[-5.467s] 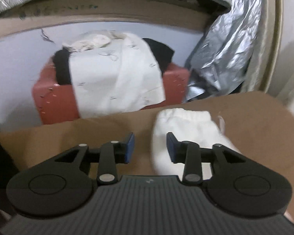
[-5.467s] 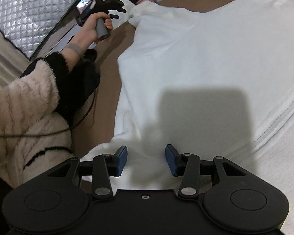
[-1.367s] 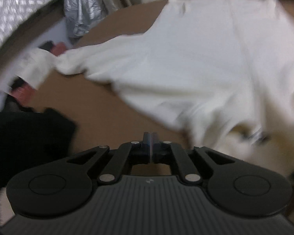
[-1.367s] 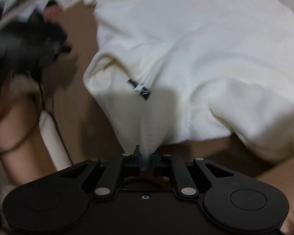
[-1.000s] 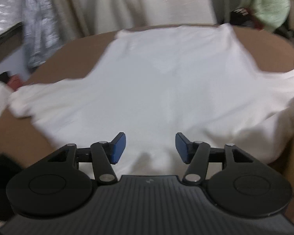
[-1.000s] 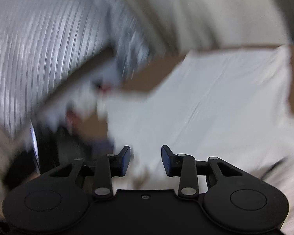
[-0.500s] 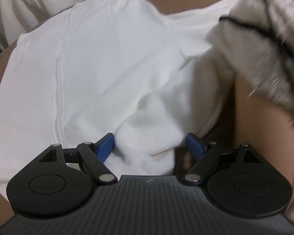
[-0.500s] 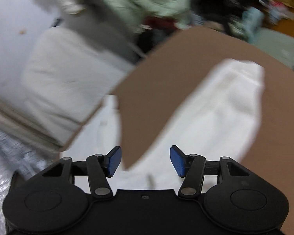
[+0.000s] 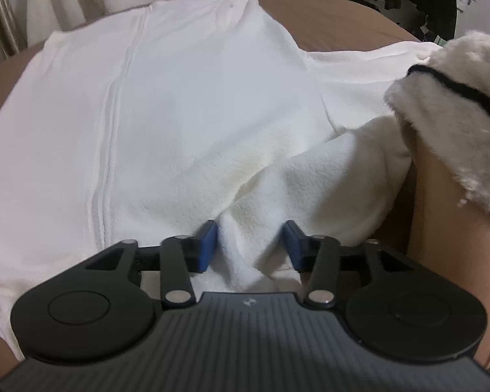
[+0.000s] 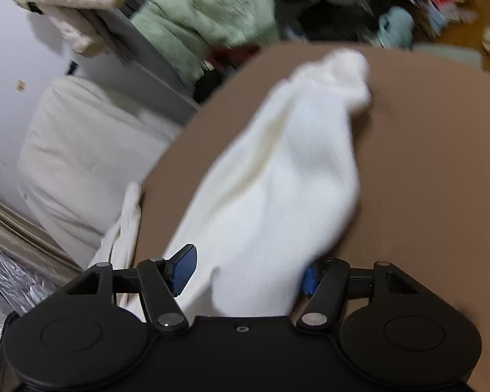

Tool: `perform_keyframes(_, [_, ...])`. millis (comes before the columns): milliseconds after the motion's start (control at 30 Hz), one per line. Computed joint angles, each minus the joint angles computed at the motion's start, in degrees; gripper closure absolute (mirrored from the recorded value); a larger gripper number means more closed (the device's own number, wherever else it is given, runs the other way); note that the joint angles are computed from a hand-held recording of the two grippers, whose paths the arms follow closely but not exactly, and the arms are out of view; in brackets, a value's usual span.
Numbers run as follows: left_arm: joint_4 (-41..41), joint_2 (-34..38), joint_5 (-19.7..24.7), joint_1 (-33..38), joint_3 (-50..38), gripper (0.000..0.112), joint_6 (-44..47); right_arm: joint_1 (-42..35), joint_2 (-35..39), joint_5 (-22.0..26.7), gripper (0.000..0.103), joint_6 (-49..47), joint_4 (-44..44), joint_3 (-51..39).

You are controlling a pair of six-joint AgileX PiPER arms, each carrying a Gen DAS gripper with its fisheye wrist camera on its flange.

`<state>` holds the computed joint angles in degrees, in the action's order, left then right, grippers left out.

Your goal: Fold clothes

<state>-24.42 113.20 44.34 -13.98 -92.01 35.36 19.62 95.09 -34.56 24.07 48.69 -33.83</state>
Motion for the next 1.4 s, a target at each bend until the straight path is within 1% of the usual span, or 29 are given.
perform_keyframes(33, [-0.8, 0.2, 1.9, 0.6, -1.0, 0.098, 0.0, -1.2, -0.1, 0.5, 0.073, -3.0, 0.2, -1.5])
perform_keyframes(67, [-1.0, -0.1, 3.0, 1.1, -1.2, 0.101, -0.4, -2.0, -0.8, 0.1, 0.093, -6.2, -0.1, -2.0])
perform_keyframes(100, [-1.4, -0.5, 3.5, 1.7, -1.0, 0.102, -0.3, -2.0, -1.9, -0.9, 0.093, -9.0, 0.1, -1.5])
perform_keyframes(200, [-4.3, -1.1, 5.3, 3.9, 0.2, 0.102, -0.7, -1.4, -4.3, -3.5, 0.095, -14.9, 4.4, 0.0])
perform_keyframes(267, [-6.4, -1.2, 5.5, 5.3, 1.5, 0.102, -0.7, -1.0, -5.8, -5.4, 0.095, -18.5, 6.8, 1.0])
perform_keyframes(300, [-6.6, -0.9, 5.3, 5.4, 1.7, 0.102, -1.0, -1.0, -5.3, -4.8, 0.095, -21.8, 9.1, 0.2])
perform_keyframes(367, [-5.9, 0.2, 5.6, 5.2, 0.7, 0.102, -1.9, -1.4, -1.5, -0.9, 0.095, -32.9, 17.3, -4.1])
perform_keyframes(400, [-5.3, 0.6, 5.9, 5.0, 0.0, 0.102, -2.0, -1.1, -0.4, -0.1, 0.095, -38.4, 21.6, -5.9])
perform_keyframes(433, [-4.8, 0.9, 6.0, 4.7, -0.4, 0.102, -2.2, -0.9, -0.1, -0.2, 0.095, -41.6, 24.2, -6.9])
perform_keyframes(500, [-4.5, 1.3, 6.2, 4.7, -0.9, 0.102, -2.6, -1.3, 0.0, -0.3, 0.095, -42.2, 24.5, -8.0])
perform_keyframes(533, [-4.7, 1.4, 6.1, 4.7, -0.9, 0.101, -2.7, -1.8, -0.3, -0.2, 0.095, -41.0, 23.5, -8.0])
perform_keyframes(567, [-4.9, 1.4, 5.8, 4.9, -0.5, 0.099, -2.7, -1.8, -1.3, -0.4, 0.095, -42.0, 24.3, -7.5])
perform_keyframes(600, [-5.1, 1.6, 5.8, 5.0, -0.7, 0.098, -3.2, -0.4, -2.6, -2.3, 0.095, -45.4, 27.1, -7.3])
perform_keyframes(633, [-5.2, 2.1, 6.2, 5.0, -1.4, 0.098, -4.0, 1.9, -3.8, -5.5, 0.096, -49.8, 30.7, -7.5])
perform_keyframes(733, [-5.5, 3.5, 7.2, 5.0, -3.3, 0.098, -6.2, 9.9, -9.5, -15.6, 0.097, -53.5, 35.0, -6.4])
perform_keyframes(800, [-5.3, 3.1, 6.1, 4.6, -2.4, 0.098, -5.5, 16.1, -11.0, -23.2, 0.097, -59.5, 40.4, -6.3])
perform_keyframes(833, [-5.2, 2.9, 5.6, 4.5, -2.0, 0.098, -5.3, 17.8, -10.9, -24.9, 0.097, -62.8, 42.9, -5.8])
perform_keyframes(867, [-5.4, 2.9, 5.4, 4.5, -1.7, 0.098, -4.8, 17.7, -10.6, -24.3, 0.097, -64.5, 44.9, -5.2])
perform_keyframes(967, [-5.8, 2.9, 5.2, 4.6, -1.4, 0.098, -4.0, 11.2, -7.9, -15.6, 0.097, -61.6, 45.3, -3.4])
perform_keyframes(1000, [-5.8, 3.0, 5.4, 4.7, -1.7, 0.098, -4.3, 10.2, -6.9, -14.3, 0.097, -61.2, 45.6, -3.5])
perform_keyframes(1067, [-5.7, 3.3, 6.0, 4.8, -2.5, 0.097, -5.1, 10.3, -5.8, -14.3, 0.097, -62.2, 47.0, -5.4])
perform_keyframes(1133, [-6.0, 3.7, 7.3, 5.2, -4.0, 0.095, -5.3, 9.0, -6.5, -12.9, 0.097, -65.4, 48.2, -8.5])
perform_keyframes(1200, [-5.3, 3.3, 8.1, 5.3, -4.3, 0.082, -5.0, 6.9, -7.6, -10.3, 0.096, -71.2, 48.4, -12.9])
perform_keyframes(1233, [-4.3, 3.2, 8.5, 5.2, -4.5, 0.063, -5.1, 6.4, -7.6, -9.6, 0.096, -74.6, 48.5, -15.6])
perform_keyframes(1267, [-2.8, 2.9, 8.7, 5.0, -4.4, 0.058, -5.5, 6.9, -7.2, -10.4, 0.096, -78.5, 48.4, -18.8])
perform_keyframes(1300, [-2.4, 2.3, 8.2, 5.0, -3.5, 0.058, -5.2, 8.1, -6.7, -11.6, 0.096, -82.0, 47.6, -22.0])
perform_keyframes(1333, [-2.9, 1.4, 7.5, 5.3, -2.2, 0.058, -4.3, 9.1, -6.3, -11.8, 0.096, -84.5, 46.4, -24.8])
perform_keyframes(1400, [-4.8, -0.1, 6.7, 6.1, -0.3, 0.058, -2.4, 10.0, -5.0, -9.1, 0.096, -88.6, 45.3, -30.6])
